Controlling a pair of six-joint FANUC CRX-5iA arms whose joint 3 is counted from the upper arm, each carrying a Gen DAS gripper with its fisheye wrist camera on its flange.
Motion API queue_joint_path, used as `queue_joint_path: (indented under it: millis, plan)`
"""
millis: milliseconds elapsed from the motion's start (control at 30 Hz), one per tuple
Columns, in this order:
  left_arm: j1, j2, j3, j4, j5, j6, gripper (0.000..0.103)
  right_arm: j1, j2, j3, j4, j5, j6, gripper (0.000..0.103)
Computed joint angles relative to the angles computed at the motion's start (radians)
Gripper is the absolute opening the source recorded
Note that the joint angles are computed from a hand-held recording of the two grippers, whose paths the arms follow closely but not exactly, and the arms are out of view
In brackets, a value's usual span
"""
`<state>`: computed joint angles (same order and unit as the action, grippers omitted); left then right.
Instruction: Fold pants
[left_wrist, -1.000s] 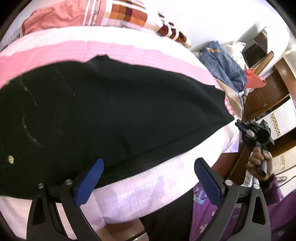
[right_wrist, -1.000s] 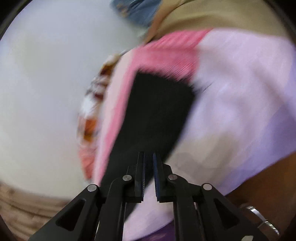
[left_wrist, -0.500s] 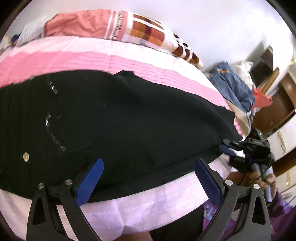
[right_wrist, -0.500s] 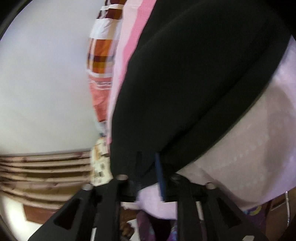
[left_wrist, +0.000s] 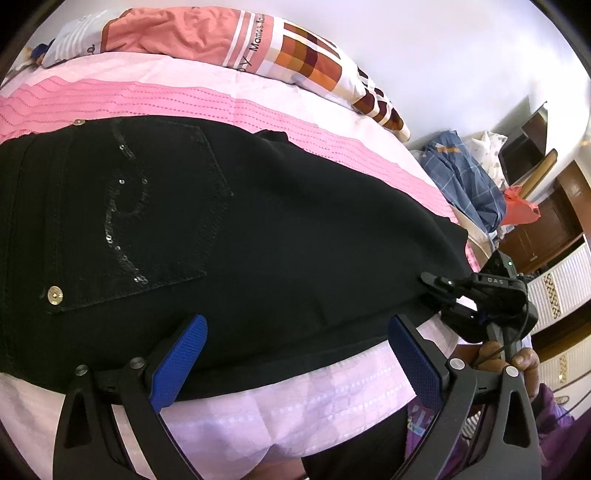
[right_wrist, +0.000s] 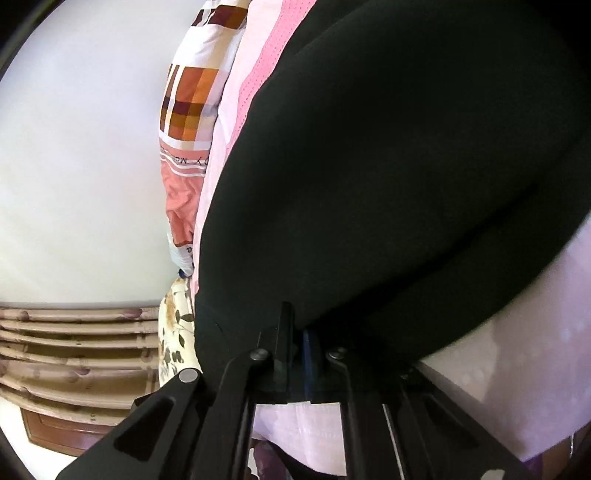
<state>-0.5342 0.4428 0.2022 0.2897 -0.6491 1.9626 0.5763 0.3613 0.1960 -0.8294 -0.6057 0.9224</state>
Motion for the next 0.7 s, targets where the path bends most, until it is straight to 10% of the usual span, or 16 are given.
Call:
queue_joint_path:
  millis: [300, 467, 700]
  plan:
    - [0.019, -0.045, -0.026, -0.028, -0.026, -0.003, 0.098, 0.011, -0.055, -0.036, 0.052, -0.043, -0.057, 0.005]
    - [0.022, -0.039, -0.023, -0.091, -0.043, 0.046, 0.098, -0.049, -0.021, -0.053, -0.17, -0.044, 0.058, 0.007]
    - [0.001, -0.031, 0.066, -0.205, -0.1, 0.115, 0.098, -0.097, -0.081, 0.0, -0.053, -0.291, 0.146, 0.024]
